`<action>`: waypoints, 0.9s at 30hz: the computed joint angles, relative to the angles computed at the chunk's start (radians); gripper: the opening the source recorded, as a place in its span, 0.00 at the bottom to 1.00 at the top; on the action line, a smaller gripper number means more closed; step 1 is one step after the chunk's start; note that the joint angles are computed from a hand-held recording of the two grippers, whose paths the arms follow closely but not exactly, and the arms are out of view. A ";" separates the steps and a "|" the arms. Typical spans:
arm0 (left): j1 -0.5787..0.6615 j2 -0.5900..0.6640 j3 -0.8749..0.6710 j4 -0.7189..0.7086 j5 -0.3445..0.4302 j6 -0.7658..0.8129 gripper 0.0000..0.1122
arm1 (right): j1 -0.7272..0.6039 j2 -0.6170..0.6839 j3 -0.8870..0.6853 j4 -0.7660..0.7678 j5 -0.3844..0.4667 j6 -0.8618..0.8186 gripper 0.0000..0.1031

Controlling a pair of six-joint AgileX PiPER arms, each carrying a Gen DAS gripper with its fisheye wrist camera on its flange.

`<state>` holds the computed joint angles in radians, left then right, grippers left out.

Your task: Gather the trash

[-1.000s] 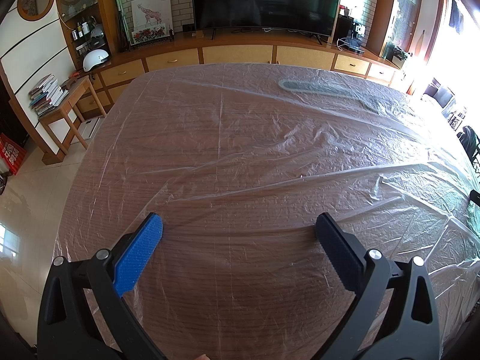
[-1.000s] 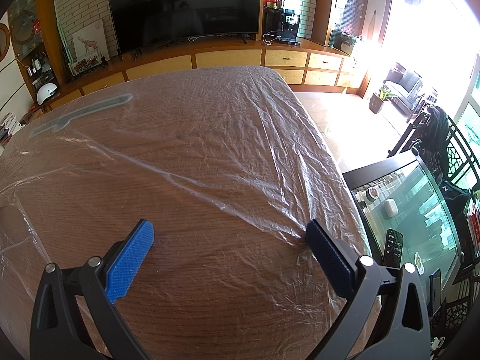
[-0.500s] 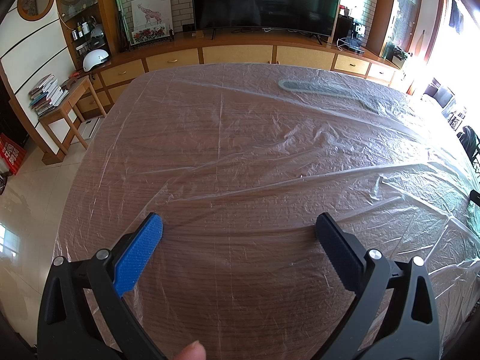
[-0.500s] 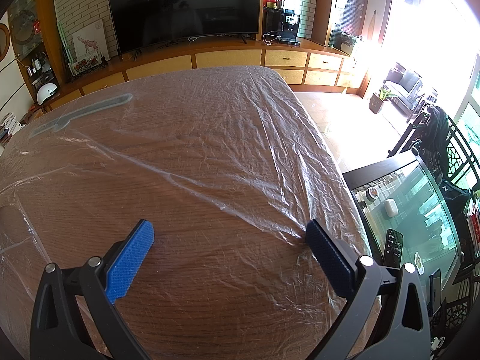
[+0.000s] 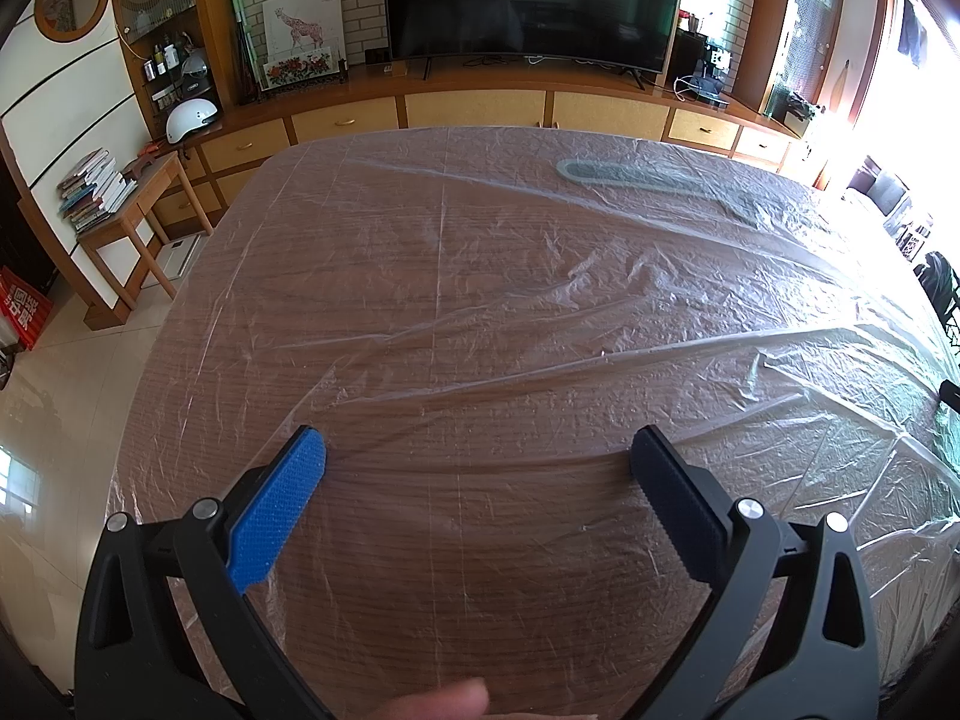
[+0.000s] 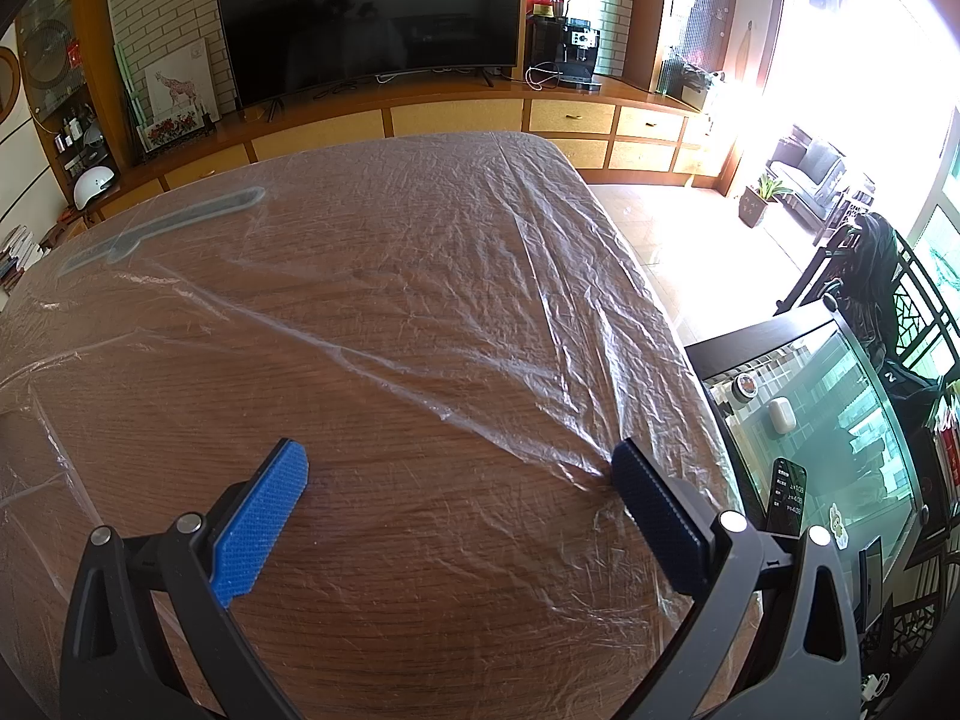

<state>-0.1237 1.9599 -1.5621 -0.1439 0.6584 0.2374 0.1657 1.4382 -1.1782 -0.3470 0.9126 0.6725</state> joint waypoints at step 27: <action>0.002 0.004 -0.014 0.006 0.009 -0.006 0.90 | -0.002 0.003 -0.004 0.001 0.000 -0.003 0.96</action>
<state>-0.1219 1.9643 -1.5756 -0.1383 0.6675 0.2310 0.1633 1.4412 -1.1819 -0.3458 0.9124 0.6691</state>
